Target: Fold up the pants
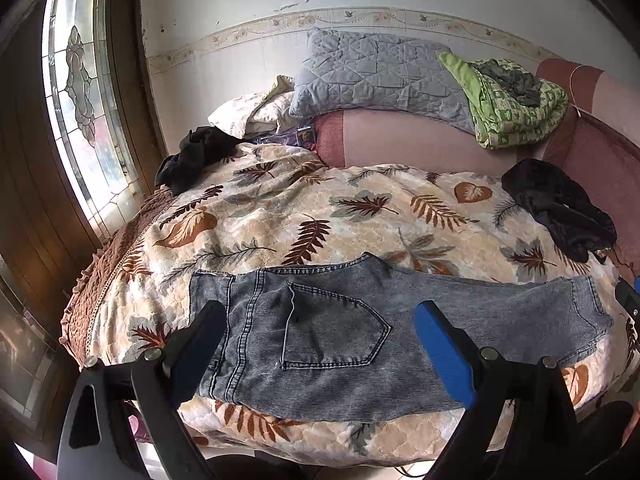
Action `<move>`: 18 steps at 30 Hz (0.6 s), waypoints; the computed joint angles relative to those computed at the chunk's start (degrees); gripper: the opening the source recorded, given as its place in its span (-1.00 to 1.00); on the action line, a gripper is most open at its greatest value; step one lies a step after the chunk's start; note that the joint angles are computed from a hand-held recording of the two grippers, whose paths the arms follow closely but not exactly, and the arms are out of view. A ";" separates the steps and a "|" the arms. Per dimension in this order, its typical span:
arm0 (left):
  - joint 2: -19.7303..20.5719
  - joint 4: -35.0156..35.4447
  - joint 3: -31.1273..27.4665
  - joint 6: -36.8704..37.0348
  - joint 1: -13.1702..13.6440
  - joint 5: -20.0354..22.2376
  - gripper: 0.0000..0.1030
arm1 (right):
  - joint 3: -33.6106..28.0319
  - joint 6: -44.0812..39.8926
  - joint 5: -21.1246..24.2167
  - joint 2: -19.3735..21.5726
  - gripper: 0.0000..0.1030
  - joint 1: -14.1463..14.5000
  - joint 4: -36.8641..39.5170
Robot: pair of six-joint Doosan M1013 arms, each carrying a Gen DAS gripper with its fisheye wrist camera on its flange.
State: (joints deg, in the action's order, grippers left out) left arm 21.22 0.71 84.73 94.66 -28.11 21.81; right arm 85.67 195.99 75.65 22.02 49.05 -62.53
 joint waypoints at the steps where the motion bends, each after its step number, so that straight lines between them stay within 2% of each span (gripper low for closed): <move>1: -0.02 -0.22 0.02 0.32 0.00 -0.03 0.85 | 0.03 0.07 -0.09 -0.02 0.32 0.00 -0.03; 18: -0.66 -0.89 0.63 0.78 0.33 -0.96 0.85 | -0.82 -0.53 -0.47 0.44 0.32 0.25 -0.88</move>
